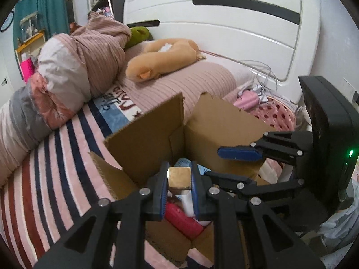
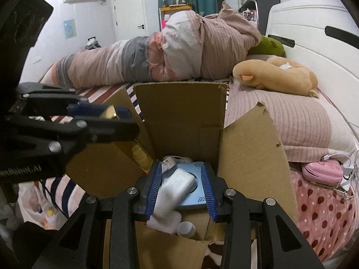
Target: Organize rigid objects
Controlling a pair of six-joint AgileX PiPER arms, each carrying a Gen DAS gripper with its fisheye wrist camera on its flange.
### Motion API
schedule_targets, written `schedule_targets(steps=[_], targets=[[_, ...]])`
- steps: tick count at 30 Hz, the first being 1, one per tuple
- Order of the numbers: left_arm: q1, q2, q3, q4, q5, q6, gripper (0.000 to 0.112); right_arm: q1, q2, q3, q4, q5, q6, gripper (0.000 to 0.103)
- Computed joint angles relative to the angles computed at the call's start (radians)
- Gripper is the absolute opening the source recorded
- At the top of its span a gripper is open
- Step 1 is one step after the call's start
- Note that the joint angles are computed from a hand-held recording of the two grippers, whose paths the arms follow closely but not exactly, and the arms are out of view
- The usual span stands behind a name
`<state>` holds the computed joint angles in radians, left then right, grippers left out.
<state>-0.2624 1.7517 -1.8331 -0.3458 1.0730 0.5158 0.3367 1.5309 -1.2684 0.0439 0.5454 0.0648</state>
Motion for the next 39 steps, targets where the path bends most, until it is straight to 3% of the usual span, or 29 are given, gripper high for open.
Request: schedule_targets(steps=[6, 16, 17, 22, 25, 29, 33, 37, 39], targets=[[-0.011, 0.028, -0.003, 0.028, 0.027, 0.003, 0.015, 0.003, 0.01, -0.008, -0.013, 0.007, 0.01, 0.032], [0.011, -0.001, 0.034, 0.002, -0.001, 0.012, 0.018, 0.01, 0.015, -0.019, -0.037, 0.019, 0.035, 0.032], [0.017, -0.009, 0.041, -0.005, -0.006, 0.013, 0.019, 0.011, 0.014, -0.019, -0.041, 0.019, 0.04, 0.032], [0.074, -0.093, 0.109, -0.083, -0.052, 0.042, 0.052, 0.002, -0.014, -0.01, 0.007, 0.008, -0.018, 0.033], [0.111, -0.179, 0.175, -0.099, -0.119, 0.045, 0.065, -0.002, -0.052, 0.008, 0.077, -0.033, -0.136, 0.049], [0.158, -0.298, 0.271, -0.1, -0.23, 0.005, 0.085, 0.004, -0.102, 0.015, 0.105, -0.084, -0.208, 0.054], [0.191, -0.405, 0.373, -0.028, -0.362, -0.106, 0.097, -0.024, -0.152, 0.029, 0.323, -0.145, -0.43, 0.071], [0.201, -0.453, 0.438, 0.115, -0.434, -0.284, 0.098, -0.015, -0.181, 0.049, 0.425, -0.218, -0.549, 0.095], [0.21, -0.461, 0.461, 0.158, -0.445, -0.344, 0.098, -0.02, -0.187, 0.056, 0.537, -0.216, -0.657, 0.1]])
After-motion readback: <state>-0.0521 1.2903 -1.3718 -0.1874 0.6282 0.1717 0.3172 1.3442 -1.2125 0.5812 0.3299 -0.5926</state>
